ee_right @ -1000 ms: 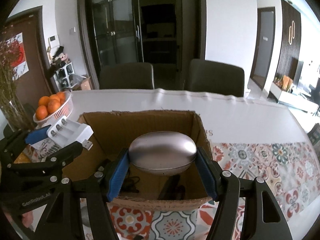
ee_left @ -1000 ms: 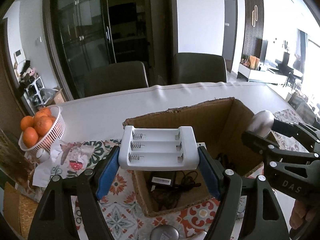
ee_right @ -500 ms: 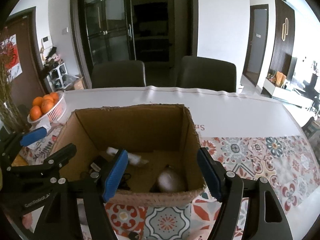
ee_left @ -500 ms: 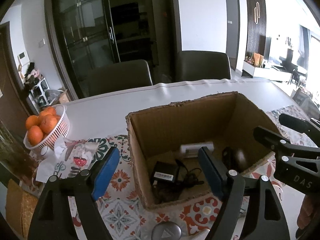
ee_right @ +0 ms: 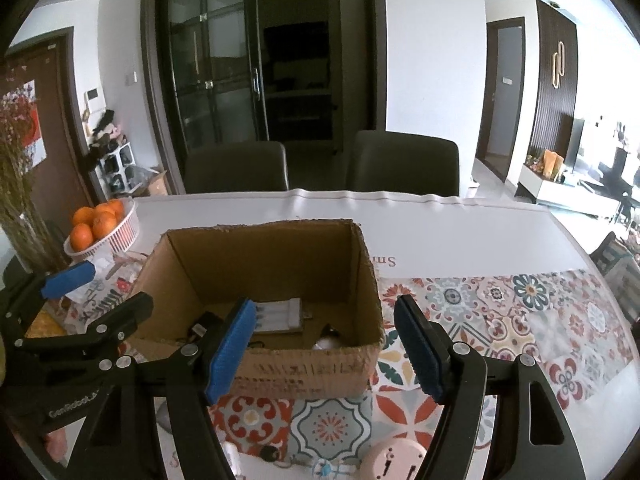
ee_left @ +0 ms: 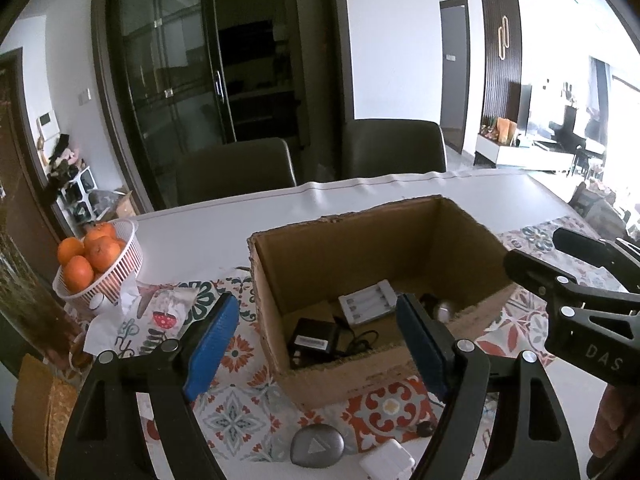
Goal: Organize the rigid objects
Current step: 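Withdraw both tools from the box toward the remaining items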
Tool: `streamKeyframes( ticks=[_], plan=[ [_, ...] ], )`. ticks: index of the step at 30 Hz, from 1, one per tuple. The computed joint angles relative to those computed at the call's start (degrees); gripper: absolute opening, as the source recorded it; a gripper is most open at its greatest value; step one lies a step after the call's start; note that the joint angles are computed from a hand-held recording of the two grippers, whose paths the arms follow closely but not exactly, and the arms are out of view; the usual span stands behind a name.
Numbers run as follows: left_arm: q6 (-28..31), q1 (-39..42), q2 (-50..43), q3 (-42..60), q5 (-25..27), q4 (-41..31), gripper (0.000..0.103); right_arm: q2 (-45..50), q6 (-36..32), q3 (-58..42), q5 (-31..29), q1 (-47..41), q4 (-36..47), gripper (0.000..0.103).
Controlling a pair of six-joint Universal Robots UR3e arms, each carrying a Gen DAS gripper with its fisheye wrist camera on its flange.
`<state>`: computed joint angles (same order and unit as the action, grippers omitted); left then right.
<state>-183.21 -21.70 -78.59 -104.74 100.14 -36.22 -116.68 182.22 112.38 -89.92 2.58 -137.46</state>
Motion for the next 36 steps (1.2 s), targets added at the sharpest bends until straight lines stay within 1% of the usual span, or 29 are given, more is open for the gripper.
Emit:
streamKeyframes(
  ticks=[4,8,15,19,24,27,29,34,36],
  plan=[
    [-0.4,-1.1,1.8,-0.9,0.4,-0.6,0.081,-2.8,0.0,0.9,0.5,-0.6,1.5,0.072],
    [-1.4,-3.0,3.3,-2.0,2.3,-1.3,0.081,-5.5,-0.2,2.1,-0.1,-0.7,2.5,0.073],
    [-4.8,-6.6,5.0,-3.7,5.0,-3.2,0.081,-11.0,-1.1,4.9,1.2,-2.8,5.5,0.073],
    [-7.0,-7.2,5.8,-4.9,4.2,-4.5,0.081,-13.9,-1.6,6.3,1.4,-4.1,7.7,0.073],
    [-9.7,-9.1,5.2,-5.3,4.8,-6.5,0.081,-18.4,-3.4,8.7,3.6,-7.8,11.1,0.073],
    [-11.6,-9.6,5.2,-5.8,4.1,-7.8,0.081,-21.2,-4.5,10.1,5.4,-10.5,13.6,0.073],
    [-12.7,-10.3,4.9,-6.0,4.4,-8.5,0.081,-22.9,-5.2,10.9,6.8,-12.3,15.3,0.075],
    [-15.0,-11.2,4.4,-6.5,4.8,-10.1,0.081,-24.6,-5.5,12.3,6.8,-13.8,18.0,0.076],
    [-15.9,-11.5,4.1,-6.5,4.8,-10.8,0.081,-26.0,-6.0,12.9,7.9,-15.4,19.8,0.076]
  ],
)
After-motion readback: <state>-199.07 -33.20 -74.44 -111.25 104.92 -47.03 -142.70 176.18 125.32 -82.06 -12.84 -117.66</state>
